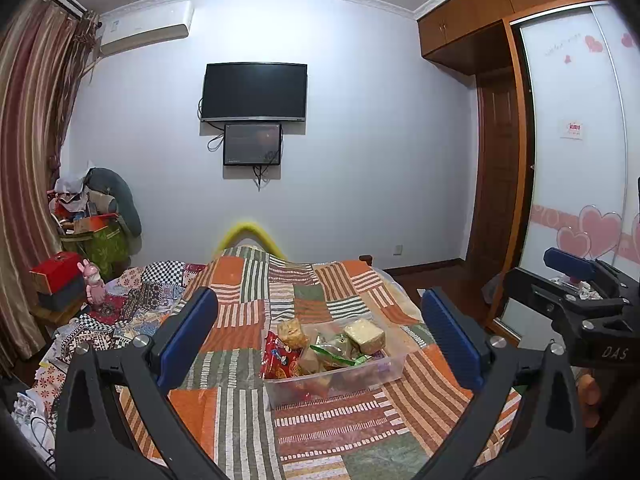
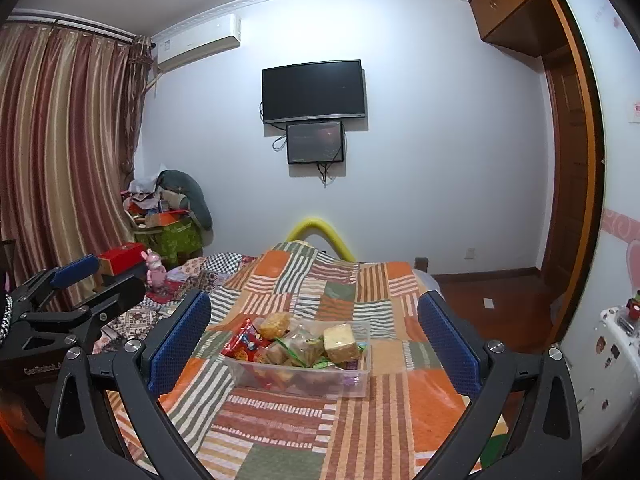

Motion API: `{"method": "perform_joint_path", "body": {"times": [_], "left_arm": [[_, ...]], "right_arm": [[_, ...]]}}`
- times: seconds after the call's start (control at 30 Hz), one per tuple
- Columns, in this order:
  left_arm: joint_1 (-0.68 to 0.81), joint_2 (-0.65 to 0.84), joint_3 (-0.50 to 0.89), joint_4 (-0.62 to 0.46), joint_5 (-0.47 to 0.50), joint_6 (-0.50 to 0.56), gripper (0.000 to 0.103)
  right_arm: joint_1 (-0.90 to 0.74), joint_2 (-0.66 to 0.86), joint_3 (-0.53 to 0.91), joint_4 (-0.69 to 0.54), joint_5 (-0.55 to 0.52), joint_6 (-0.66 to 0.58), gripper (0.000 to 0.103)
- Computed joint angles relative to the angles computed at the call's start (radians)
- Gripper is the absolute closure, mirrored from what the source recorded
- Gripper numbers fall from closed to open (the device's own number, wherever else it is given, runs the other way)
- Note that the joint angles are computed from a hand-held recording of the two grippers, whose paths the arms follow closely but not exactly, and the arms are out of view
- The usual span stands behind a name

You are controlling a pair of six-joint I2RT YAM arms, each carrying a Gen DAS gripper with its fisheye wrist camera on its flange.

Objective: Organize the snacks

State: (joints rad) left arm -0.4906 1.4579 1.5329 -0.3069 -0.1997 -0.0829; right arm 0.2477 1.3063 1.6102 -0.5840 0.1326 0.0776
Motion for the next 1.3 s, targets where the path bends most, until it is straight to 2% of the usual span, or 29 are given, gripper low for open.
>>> {"method": "perform_joint_path", "body": {"times": [0.27,1.3], "left_arm": [[0.0,0.001,-0.005,0.01,0.005,0.001,0.0],[-0.017,0.01,-0.003,0.026,0.029,-0.002,0.0]], "right_arm": [[0.027,0.0,0.007,-0.004,0.058,-0.035,0.0],[-0.004,0.012,0.031,-0.022,0.021,-0.005,0.0]]}}
